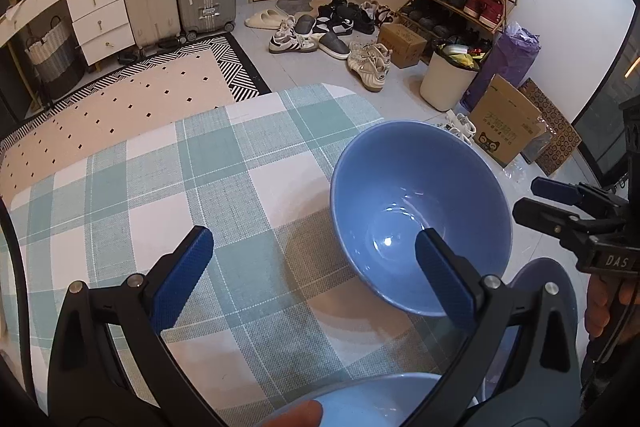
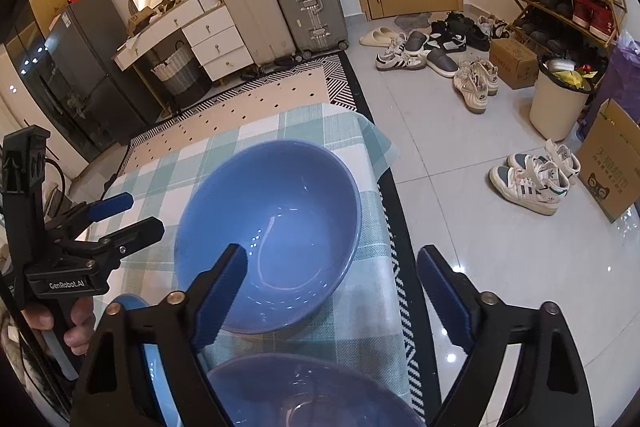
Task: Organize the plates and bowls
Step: 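Close both grippers on the rim of the light blue bowl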
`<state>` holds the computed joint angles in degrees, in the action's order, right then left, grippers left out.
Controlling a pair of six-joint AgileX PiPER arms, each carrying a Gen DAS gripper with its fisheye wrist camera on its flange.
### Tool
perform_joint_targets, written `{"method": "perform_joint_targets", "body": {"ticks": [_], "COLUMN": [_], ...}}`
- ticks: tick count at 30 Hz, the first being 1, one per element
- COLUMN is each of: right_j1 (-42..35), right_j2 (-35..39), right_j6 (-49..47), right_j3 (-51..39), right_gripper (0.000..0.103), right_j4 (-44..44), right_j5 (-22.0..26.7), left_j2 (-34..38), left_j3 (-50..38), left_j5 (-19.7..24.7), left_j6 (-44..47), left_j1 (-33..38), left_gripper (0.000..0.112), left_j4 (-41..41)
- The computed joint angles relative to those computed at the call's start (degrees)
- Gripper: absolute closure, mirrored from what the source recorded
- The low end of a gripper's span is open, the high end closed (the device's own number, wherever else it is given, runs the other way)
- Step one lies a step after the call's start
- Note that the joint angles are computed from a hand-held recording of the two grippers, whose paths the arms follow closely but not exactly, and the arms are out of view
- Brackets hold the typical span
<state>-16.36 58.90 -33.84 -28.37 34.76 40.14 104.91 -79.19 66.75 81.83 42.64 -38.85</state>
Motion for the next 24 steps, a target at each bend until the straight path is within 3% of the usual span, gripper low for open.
{"method": "perform_joint_targets", "body": {"ticks": [10, 16, 21, 24], "right_j1": [2.8, 4.0, 5.2, 6.5], "right_j2": [7.6, 10.0, 10.0, 9.6], "right_j6": [-2.3, -3.7, -3.0, -1.5], "right_j3": [0.7, 1.1, 1.3, 1.7], "right_gripper": [0.031, 0.051, 0.069, 0.077], "right_j4": [2.1, 3.4, 2.8, 1.7], "right_j5": [-5.1, -6.8, -7.5, -8.7], "left_j2": [1.7, 1.0, 0.8, 0.7], "left_j3": [1.7, 4.3, 5.0, 5.5], "left_j5": [-1.9, -3.4, -3.7, -3.7], "left_j6": [0.5, 2.9, 2.8, 3.1], "left_j1": [-3.3, -4.2, -4.5, -4.8], "left_gripper": [0.040, 0.059, 0.087, 0.095], "left_j4": [2.7, 2.7, 2.7, 2.5]}}
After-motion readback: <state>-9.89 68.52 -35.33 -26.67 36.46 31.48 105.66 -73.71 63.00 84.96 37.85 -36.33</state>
